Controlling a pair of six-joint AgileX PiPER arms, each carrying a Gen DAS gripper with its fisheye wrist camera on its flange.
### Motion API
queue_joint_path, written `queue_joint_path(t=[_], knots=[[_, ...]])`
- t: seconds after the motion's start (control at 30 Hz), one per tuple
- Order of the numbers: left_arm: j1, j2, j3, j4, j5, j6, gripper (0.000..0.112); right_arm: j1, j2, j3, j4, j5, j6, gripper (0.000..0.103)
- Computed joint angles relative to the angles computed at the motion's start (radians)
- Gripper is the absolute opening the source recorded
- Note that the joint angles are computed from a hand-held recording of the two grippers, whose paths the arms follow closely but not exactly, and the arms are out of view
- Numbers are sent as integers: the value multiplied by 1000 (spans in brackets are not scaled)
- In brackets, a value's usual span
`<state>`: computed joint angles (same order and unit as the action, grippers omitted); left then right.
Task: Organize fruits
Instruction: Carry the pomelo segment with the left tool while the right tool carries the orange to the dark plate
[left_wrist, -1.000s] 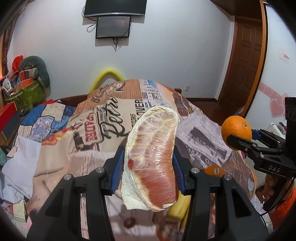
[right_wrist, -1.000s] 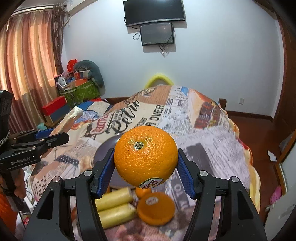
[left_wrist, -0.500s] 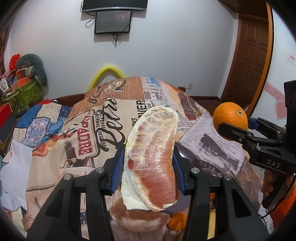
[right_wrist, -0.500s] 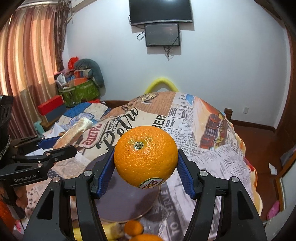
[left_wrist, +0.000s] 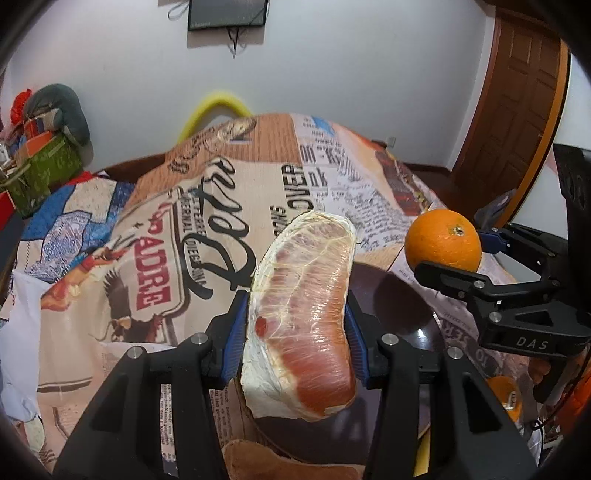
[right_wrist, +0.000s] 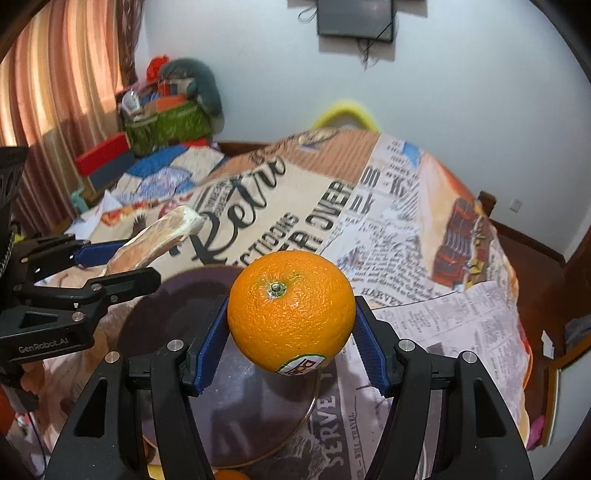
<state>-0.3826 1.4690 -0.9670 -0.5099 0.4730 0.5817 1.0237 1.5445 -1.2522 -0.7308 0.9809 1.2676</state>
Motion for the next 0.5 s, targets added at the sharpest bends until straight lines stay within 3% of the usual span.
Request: queue_joint_path(t=[0.23,0.5], knots=[[-2,78,-44,38,41,-27,48,-95,48,-26,179,-77,-197,61],[-15,121,-64,98,68,-76,48,-142,76,-31,279,-111,-293,61]])
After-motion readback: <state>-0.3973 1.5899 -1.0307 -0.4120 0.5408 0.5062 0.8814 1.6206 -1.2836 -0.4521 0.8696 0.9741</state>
